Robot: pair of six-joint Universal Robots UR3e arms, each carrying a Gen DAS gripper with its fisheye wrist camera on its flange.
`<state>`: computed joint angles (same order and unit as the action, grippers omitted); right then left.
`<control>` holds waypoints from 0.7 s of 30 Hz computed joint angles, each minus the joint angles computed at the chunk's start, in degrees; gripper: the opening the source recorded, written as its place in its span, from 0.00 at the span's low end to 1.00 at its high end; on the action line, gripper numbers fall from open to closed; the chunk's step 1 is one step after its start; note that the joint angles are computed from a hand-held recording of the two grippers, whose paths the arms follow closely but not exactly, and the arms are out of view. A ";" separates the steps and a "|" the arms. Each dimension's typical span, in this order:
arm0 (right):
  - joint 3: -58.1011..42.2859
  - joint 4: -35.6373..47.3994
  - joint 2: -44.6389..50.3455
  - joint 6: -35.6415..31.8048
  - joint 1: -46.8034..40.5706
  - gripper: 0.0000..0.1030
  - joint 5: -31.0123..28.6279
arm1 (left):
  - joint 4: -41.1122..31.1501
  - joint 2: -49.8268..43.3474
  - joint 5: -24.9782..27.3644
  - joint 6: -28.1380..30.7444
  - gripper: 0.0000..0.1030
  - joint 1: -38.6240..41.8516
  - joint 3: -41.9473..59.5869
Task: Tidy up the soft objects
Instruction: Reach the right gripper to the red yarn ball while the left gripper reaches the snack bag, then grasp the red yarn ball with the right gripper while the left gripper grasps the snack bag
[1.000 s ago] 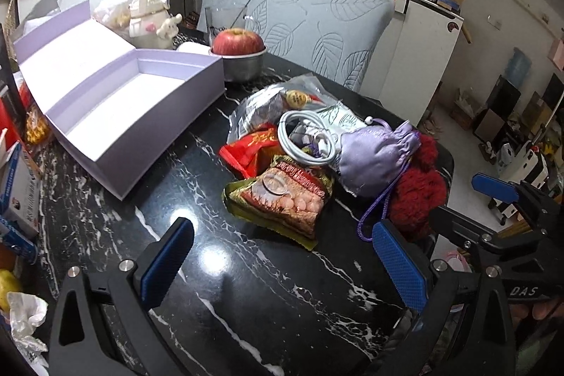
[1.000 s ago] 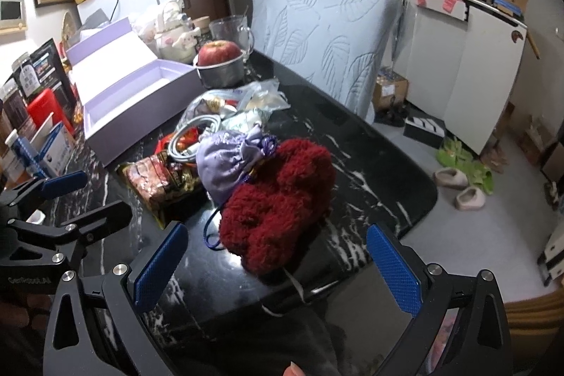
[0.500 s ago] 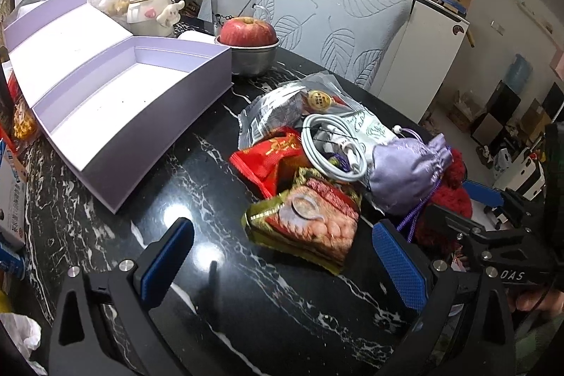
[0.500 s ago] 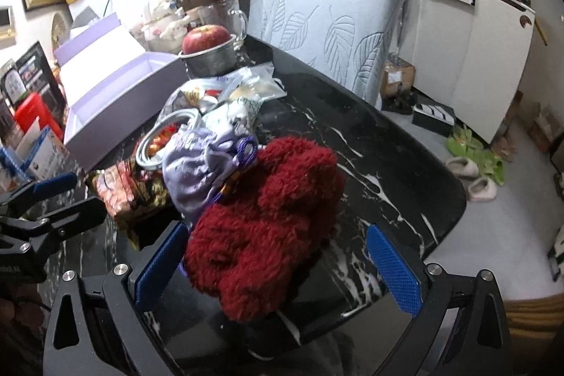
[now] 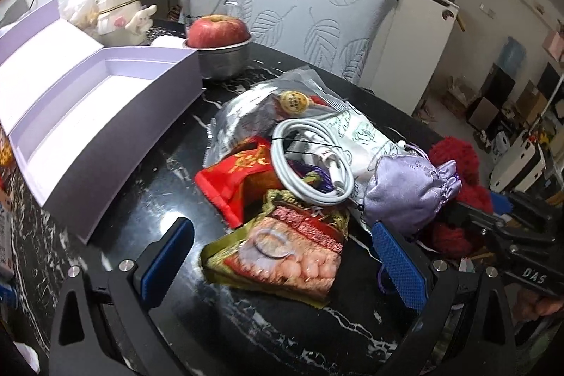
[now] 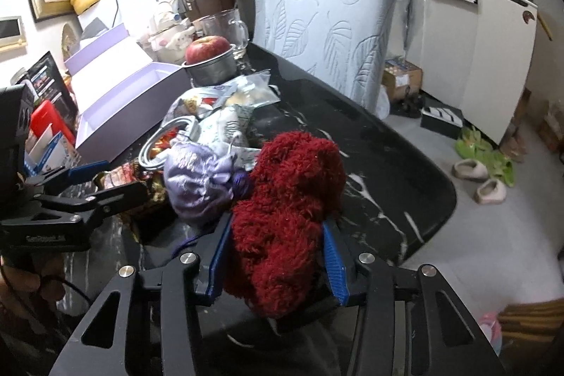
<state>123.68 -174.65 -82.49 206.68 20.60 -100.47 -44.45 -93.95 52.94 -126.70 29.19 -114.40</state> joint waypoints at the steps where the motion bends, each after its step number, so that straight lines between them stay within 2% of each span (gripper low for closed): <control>1: 0.69 -0.30 -0.46 0.16 -0.20 0.45 0.14 | 0.26 -0.22 0.02 0.41 1.00 -0.29 -0.11; 5: 1.72 -0.79 -1.16 0.39 -0.46 0.45 0.42 | -0.09 -1.22 0.00 1.63 0.97 -1.11 -0.01; 7: 1.89 -0.93 -1.28 0.35 -0.34 0.45 0.36 | 0.35 -1.25 -0.36 1.93 0.88 -1.05 -0.36; 9: 2.03 -1.24 -1.26 0.51 -0.06 0.45 0.30 | -0.18 -1.66 -0.62 1.96 0.68 -0.83 0.08; 12: 2.68 -1.72 -1.58 0.77 0.23 0.45 0.32 | -5.58 -2.80 -0.98 2.57 0.55 -0.52 2.50; 14: 2.95 -1.80 -1.75 0.85 0.69 0.45 0.01 | -8.95 -2.81 -1.74 3.34 0.54 0.10 3.26; 21: 3.41 -2.73 -1.60 0.58 2.35 0.45 -0.48 | -12.96 3.13 -1.20 7.22 0.54 3.37 -1.05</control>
